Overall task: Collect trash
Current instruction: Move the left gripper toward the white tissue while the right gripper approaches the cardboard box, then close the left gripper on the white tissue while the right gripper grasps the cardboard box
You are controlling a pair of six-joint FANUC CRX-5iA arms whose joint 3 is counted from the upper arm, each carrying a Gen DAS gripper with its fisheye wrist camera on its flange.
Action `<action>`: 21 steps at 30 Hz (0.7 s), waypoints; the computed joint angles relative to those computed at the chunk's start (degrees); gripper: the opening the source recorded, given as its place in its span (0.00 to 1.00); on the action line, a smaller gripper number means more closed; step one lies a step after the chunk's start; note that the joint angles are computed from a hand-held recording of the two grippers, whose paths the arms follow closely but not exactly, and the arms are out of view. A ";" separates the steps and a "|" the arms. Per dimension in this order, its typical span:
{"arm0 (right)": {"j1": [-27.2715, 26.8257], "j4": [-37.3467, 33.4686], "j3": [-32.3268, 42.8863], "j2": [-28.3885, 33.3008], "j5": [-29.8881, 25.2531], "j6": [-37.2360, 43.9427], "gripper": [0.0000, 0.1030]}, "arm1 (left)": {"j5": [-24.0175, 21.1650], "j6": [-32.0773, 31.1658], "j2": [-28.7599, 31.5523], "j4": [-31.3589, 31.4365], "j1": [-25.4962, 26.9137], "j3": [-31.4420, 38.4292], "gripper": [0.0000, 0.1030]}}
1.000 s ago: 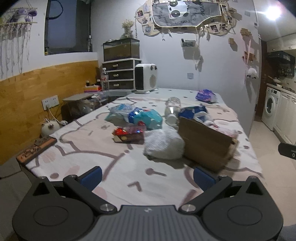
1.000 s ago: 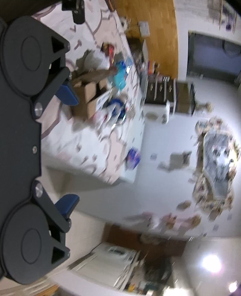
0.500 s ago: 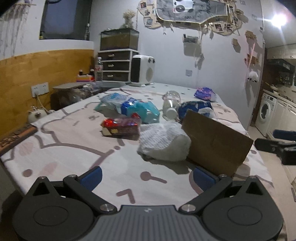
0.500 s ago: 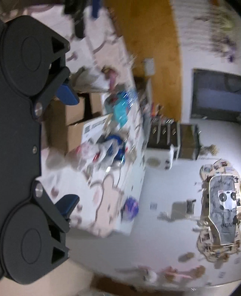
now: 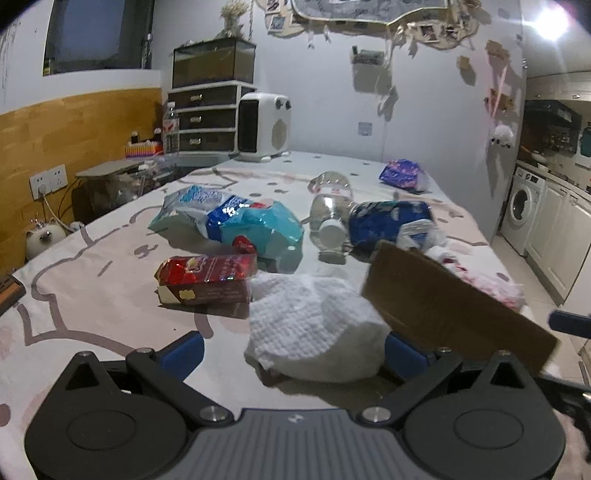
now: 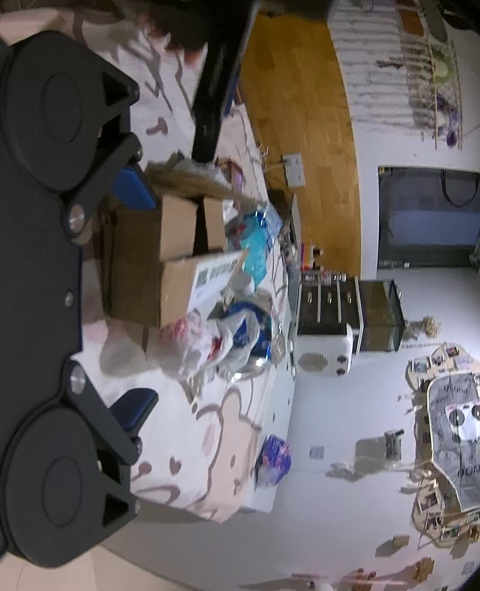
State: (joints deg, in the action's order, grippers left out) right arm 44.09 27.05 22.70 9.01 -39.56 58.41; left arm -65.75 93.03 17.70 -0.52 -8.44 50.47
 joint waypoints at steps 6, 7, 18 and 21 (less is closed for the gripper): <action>-0.46 -5.72 2.80 0.81 -0.64 2.48 1.00 | -0.67 0.00 3.04 2.56 0.93 2.31 1.00; -0.72 -7.18 3.63 1.14 -1.03 2.60 1.00 | -1.14 0.18 3.89 2.61 0.97 3.40 1.00; 0.16 -6.70 8.10 4.27 -3.99 0.38 1.00 | -6.09 7.82 10.66 1.50 1.08 13.19 0.83; 0.26 -7.62 9.91 5.15 -5.79 -0.23 1.00 | -6.46 9.20 11.10 -0.96 0.23 14.45 0.59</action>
